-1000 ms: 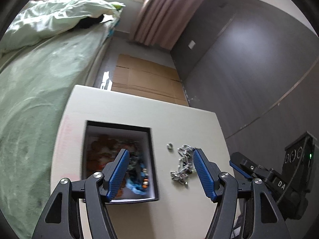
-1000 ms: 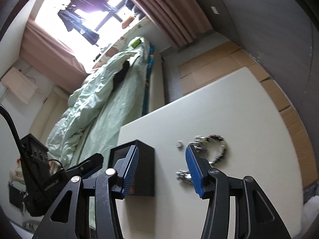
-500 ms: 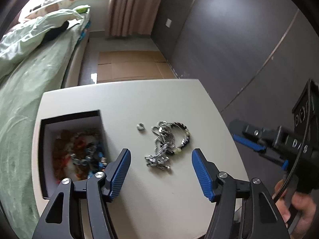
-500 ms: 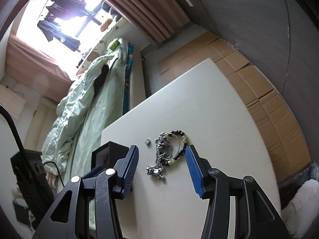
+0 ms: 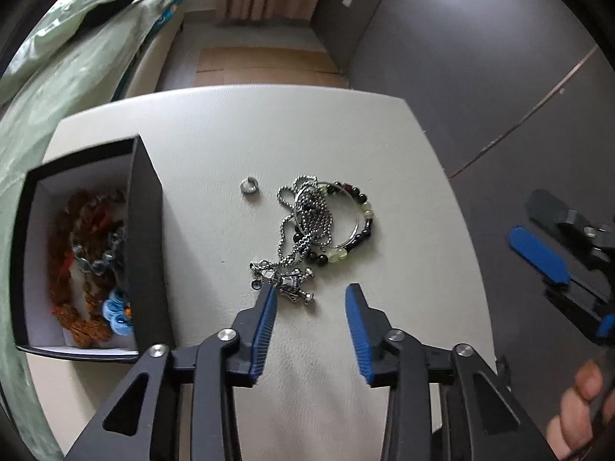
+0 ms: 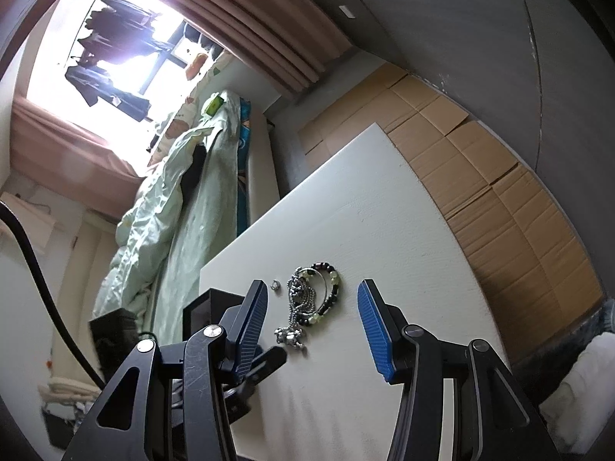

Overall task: Organize jewelry
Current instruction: 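Reach the left gripper to the silver chain's robot charm and grasp it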

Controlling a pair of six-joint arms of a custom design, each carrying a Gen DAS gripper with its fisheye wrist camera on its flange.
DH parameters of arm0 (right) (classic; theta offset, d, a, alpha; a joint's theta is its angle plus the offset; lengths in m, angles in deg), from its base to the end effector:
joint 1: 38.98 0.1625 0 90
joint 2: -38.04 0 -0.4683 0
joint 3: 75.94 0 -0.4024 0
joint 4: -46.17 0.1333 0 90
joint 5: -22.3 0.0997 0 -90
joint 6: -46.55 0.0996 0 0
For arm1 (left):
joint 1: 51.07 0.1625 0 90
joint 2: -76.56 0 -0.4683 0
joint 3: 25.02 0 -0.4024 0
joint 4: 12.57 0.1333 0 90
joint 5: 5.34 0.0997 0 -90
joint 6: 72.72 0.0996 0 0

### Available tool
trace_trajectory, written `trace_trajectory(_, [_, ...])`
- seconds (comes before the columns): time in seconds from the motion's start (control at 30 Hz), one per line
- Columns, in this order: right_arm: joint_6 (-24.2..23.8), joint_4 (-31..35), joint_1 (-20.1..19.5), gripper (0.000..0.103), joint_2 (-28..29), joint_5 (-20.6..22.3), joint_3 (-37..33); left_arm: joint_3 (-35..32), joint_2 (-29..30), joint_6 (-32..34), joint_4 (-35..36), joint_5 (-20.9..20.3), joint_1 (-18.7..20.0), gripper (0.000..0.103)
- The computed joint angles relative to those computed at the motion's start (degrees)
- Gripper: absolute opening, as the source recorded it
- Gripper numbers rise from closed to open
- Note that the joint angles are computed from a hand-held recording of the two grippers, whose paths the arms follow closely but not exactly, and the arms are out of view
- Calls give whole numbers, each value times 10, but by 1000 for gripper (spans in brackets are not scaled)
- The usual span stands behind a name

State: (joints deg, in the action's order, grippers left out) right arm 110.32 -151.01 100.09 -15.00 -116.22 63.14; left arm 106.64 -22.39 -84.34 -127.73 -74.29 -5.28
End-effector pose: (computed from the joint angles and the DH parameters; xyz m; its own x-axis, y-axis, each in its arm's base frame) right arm 0.3604 -0.2348 0.1097 -0.9141 0.4052 -0.0147 0.2609 0.5602 -0.7862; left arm -0.1245 -0.3705 0.3024 -0.7622 0.5274 -0.3752 0.5490 0.8339 0.0570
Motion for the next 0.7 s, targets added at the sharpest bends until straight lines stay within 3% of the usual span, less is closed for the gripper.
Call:
trace_trajectory(0.5, [10,-23,0,50,-10,1,22,6,43,-27,-57,34,15,38])
trace_trajectory(0.7, [9,-16,-1,50,-12,4,21,16,38,-14,-44,52,-1,37])
